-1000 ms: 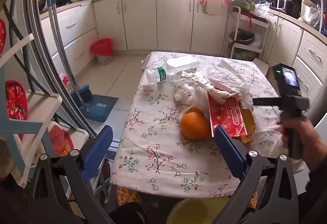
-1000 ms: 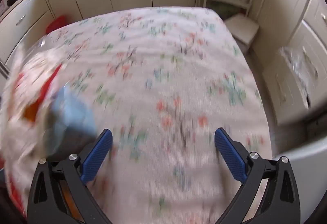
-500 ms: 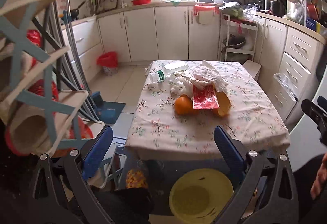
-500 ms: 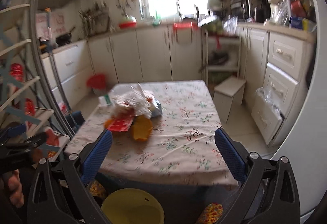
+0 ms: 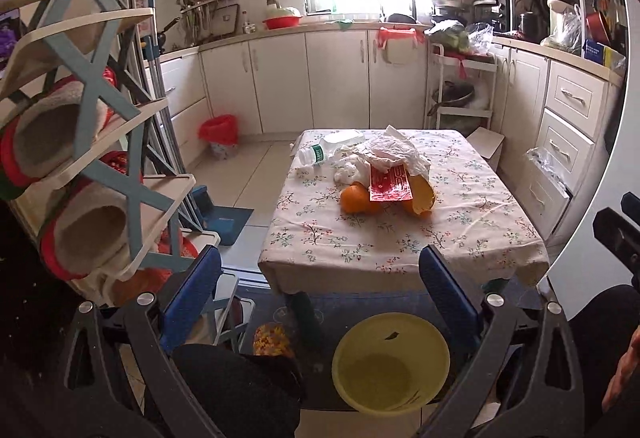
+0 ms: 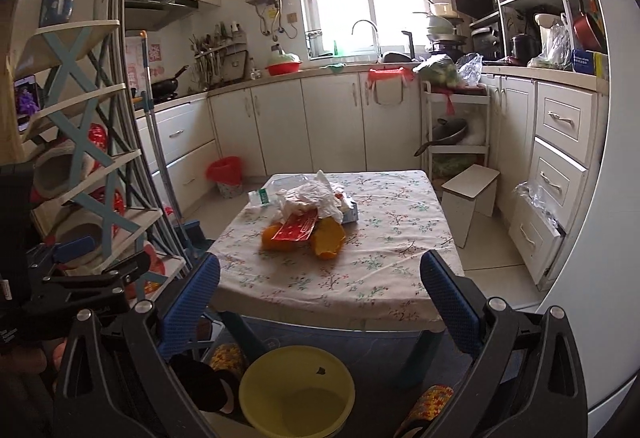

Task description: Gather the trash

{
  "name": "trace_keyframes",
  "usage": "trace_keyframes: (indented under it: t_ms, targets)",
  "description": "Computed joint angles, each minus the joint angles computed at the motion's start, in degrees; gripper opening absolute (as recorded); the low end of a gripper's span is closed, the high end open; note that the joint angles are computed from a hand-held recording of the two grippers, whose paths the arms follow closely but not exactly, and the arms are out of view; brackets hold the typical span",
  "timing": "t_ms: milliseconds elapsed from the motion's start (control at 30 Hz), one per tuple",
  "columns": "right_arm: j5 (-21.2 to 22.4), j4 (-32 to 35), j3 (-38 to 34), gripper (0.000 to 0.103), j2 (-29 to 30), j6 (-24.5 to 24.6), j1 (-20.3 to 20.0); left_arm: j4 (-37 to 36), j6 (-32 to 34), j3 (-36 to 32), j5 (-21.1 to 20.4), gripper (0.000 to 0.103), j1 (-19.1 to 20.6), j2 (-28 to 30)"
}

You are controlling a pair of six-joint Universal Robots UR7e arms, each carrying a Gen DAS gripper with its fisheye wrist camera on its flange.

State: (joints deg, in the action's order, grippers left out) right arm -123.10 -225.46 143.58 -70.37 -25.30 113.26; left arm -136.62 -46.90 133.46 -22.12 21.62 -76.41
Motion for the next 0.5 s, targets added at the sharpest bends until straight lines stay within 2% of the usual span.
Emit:
trace_keyframes:
  t_ms: [500]
  targets:
    - [-0.89,-0.49,0.61,0.096,0.30,0.72,1.88,3.76,-2.91,0.24,0.86,0.095,-1.68,-2.44]
